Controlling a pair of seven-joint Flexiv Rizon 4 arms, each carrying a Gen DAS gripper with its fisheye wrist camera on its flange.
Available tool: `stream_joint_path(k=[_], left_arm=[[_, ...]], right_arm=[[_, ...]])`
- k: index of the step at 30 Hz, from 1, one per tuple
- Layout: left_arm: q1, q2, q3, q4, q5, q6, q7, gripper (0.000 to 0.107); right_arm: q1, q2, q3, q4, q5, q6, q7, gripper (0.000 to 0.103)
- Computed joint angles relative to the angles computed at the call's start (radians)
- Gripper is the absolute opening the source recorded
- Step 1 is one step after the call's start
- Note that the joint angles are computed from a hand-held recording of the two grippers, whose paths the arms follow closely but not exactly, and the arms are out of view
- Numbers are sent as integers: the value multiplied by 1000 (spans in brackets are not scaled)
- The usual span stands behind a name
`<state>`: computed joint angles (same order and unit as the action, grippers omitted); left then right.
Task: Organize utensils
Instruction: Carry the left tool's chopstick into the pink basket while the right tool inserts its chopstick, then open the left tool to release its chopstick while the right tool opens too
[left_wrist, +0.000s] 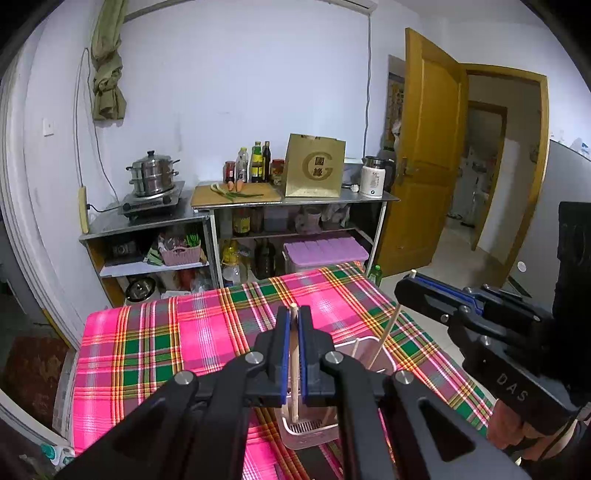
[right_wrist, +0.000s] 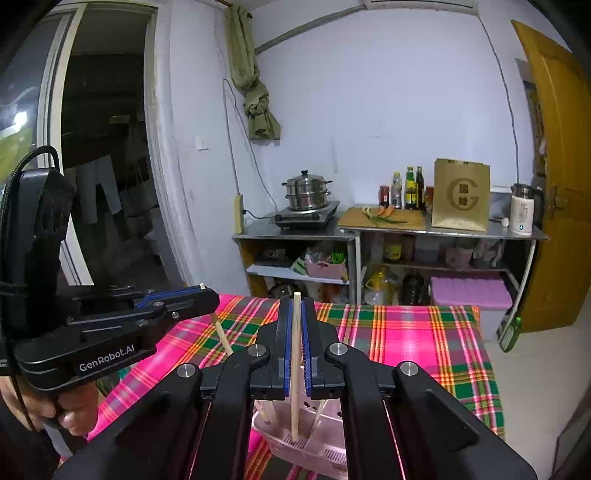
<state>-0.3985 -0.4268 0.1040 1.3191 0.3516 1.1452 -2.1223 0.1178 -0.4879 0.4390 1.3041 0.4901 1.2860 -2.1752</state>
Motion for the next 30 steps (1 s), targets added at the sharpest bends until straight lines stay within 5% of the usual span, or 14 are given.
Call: stream_joint_path(k=[30], left_arm=[[-5,-51,13,75,-90,38,32,7]], right_arm=[[6,-74,-29,54,-130,-7,124,10]])
